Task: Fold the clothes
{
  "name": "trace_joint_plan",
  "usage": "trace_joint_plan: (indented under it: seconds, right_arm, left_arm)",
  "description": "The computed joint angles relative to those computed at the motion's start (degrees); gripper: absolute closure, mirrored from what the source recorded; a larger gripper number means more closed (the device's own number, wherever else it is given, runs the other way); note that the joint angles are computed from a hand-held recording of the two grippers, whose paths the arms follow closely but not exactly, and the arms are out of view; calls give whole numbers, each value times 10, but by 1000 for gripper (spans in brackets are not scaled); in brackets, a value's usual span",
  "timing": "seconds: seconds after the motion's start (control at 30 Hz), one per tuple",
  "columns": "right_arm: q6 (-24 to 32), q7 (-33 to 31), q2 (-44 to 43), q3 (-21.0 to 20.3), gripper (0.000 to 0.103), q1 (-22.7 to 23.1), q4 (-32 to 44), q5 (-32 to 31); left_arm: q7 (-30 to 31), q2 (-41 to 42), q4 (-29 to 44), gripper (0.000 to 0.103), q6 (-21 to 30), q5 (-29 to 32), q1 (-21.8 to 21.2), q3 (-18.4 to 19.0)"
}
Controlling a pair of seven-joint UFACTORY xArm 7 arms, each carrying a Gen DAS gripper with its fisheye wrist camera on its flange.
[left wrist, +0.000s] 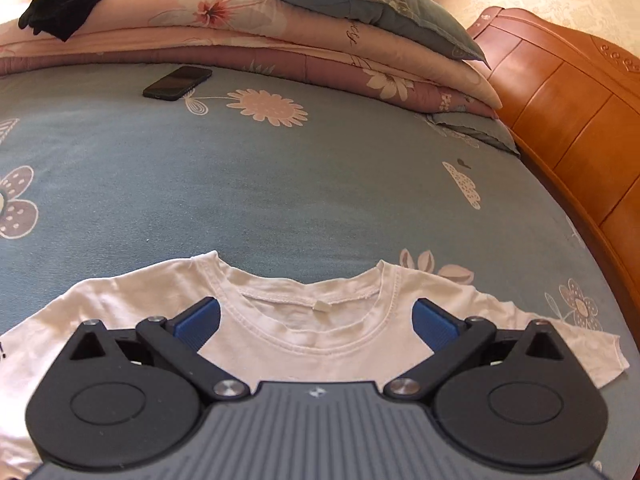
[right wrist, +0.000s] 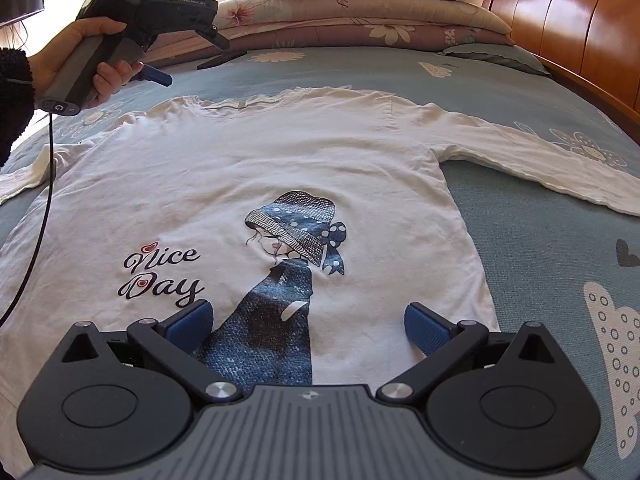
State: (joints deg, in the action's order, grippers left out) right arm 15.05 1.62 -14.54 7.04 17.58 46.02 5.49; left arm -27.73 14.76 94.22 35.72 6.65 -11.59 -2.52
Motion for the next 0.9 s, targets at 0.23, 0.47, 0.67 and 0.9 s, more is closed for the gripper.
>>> trace_joint_plan:
  seconds: [0.23,0.47,0.67,0.9]
  right_arm:
    - [-2,9,3,2,0,-3,1,-4]
    - [-10,39,4,13,0,-15,-2,-31]
    - [-24,42,3,10,0,-13,-10,-39]
    - [-16,26,4,3,0,-7,-7,-32]
  left_arm:
    - [-10,-143,-115,1,105,35,-32,-33]
    - [-81,-215,-244,1,112,71,-44,-74]
    - [-155,-245,-315,1,99,139,-45,-101]
    - [-215,-264,-369,1,53,181,-37,-104]
